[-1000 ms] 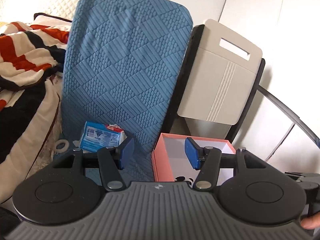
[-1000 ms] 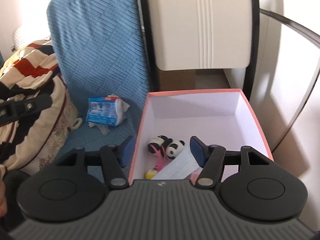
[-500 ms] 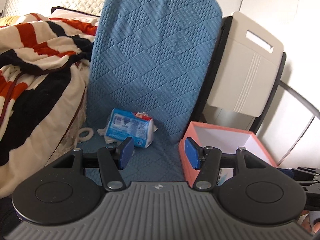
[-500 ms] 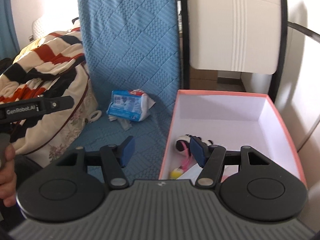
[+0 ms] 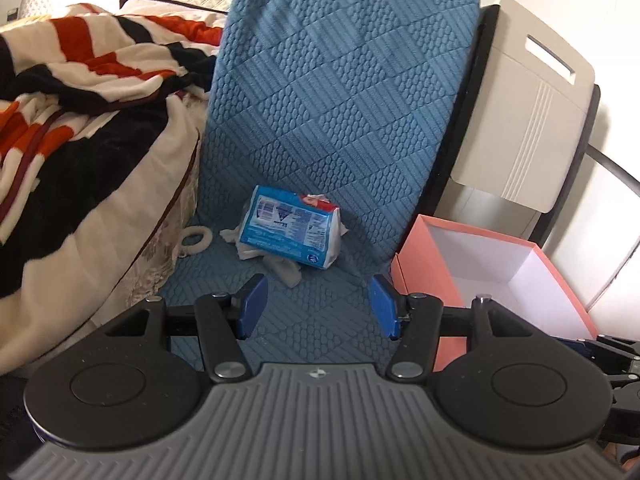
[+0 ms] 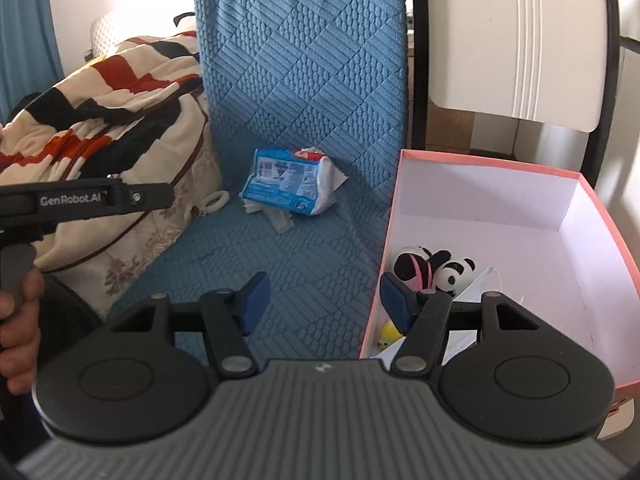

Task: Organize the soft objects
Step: 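Withdraw both open tools from the pink box back toward the seat, then move the right tool onto the blue wipes packet while the left tool approaches the clear plastic piece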

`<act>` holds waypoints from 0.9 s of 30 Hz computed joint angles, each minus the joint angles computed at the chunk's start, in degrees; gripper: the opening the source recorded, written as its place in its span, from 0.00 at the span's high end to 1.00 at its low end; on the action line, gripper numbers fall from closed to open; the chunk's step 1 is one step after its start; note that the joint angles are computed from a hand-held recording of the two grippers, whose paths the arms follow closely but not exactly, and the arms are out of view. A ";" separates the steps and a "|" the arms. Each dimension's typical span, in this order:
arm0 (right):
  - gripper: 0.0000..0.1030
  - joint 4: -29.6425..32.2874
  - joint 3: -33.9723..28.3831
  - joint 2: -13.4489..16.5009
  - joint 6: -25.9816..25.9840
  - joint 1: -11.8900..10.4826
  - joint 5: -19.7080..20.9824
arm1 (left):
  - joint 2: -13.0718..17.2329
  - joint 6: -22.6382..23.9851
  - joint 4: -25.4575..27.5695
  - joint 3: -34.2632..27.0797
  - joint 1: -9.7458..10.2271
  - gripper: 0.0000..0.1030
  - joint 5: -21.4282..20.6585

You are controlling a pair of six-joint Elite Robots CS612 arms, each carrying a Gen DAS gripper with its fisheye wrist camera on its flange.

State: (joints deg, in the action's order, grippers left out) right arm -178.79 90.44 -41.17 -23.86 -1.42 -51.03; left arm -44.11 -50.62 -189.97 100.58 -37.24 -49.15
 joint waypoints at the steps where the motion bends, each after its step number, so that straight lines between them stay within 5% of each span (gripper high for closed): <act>1: 0.39 -0.06 -0.08 0.21 -0.04 0.02 0.35 | 0.11 -0.20 -0.41 0.15 0.08 0.40 -0.27; 21: 0.39 -2.22 -1.21 2.41 0.81 2.78 -1.00 | 2.58 -6.39 -1.64 1.36 3.01 0.39 -6.76; 27: 0.39 -0.64 -2.17 2.75 0.32 3.12 -0.36 | 3.44 -3.87 -0.44 -0.56 3.85 0.40 -6.97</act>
